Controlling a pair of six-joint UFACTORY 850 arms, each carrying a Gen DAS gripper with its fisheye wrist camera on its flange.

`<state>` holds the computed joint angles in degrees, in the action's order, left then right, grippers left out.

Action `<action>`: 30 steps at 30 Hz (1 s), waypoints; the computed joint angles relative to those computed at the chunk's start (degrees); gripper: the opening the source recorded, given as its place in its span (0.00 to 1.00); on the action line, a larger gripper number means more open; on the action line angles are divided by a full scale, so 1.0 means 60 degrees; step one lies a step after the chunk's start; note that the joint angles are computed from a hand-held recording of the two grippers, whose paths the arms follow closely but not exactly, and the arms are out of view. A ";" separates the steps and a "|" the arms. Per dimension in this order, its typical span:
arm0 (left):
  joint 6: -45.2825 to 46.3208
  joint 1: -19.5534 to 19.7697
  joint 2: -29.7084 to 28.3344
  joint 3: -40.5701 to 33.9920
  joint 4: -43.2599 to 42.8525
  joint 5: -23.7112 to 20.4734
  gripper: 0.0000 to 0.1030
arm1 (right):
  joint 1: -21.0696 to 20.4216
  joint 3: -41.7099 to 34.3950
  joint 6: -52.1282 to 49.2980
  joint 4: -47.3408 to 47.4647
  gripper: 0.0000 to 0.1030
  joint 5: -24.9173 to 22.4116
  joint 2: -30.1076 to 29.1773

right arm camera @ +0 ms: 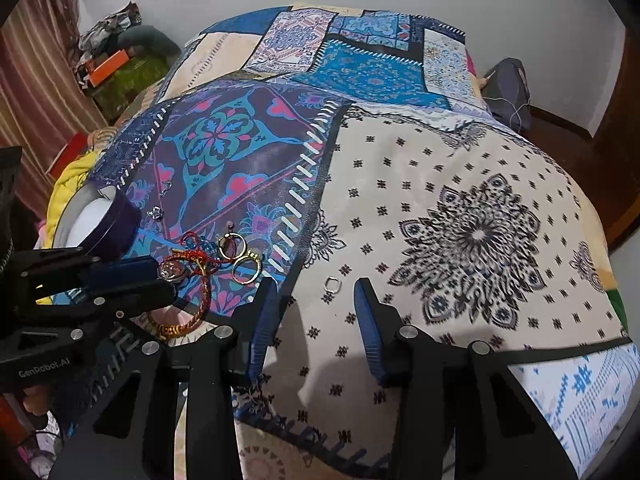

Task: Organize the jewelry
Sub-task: 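Grasp a silver ring by the red bracelet with the left tool while the right tool reaches a small ring, then lift the rings and carry both toward the heart-shaped tin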

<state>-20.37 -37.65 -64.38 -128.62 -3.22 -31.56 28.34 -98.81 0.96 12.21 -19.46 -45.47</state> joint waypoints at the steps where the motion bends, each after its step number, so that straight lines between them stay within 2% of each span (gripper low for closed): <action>1: -0.0019 0.0001 -0.0057 -0.0092 0.0031 -0.0040 0.26 | -0.0003 -0.0075 -0.0046 0.0017 0.35 -0.0057 -0.0051; 4: -0.0115 0.0012 -0.0352 -0.0546 0.0135 -0.0341 0.26 | -0.0012 -0.0334 -0.0062 -0.0046 0.33 -0.0281 -0.0258; 8: -0.0308 -0.0028 -0.0396 -0.0586 0.0458 -0.0291 0.25 | -0.0034 -0.0501 -0.0141 0.0076 0.31 -0.0443 -0.0407; 9: -0.0428 -0.0050 -0.0411 -0.0613 0.0630 -0.0312 0.21 | -0.0041 -0.0506 -0.0191 0.0145 0.30 -0.0443 -0.0415; 15: -0.0599 -0.0118 -0.0312 -0.0453 0.1051 -0.0185 0.20 | -0.0055 -0.0500 -0.0036 0.0068 0.25 -0.0422 -0.0432; 20: -0.0716 -0.0110 0.0222 0.0378 0.1144 0.0383 0.20 | -0.0058 -0.0513 0.0141 -0.0069 0.17 -0.0439 -0.0444; 22: -0.0801 -0.0093 0.0473 0.0732 0.1185 0.0640 0.20 | -0.0063 -0.0540 0.0129 -0.0071 0.11 -0.0467 -0.0462; 30: -0.1269 -0.0085 0.1134 0.1651 0.1676 0.1256 0.20 | -0.0020 -0.0503 0.0346 -0.0363 0.09 -0.0490 -0.0400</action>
<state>-27.98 -38.15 -57.57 -118.71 6.83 -24.03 28.22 -101.83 3.04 10.04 -22.39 -47.87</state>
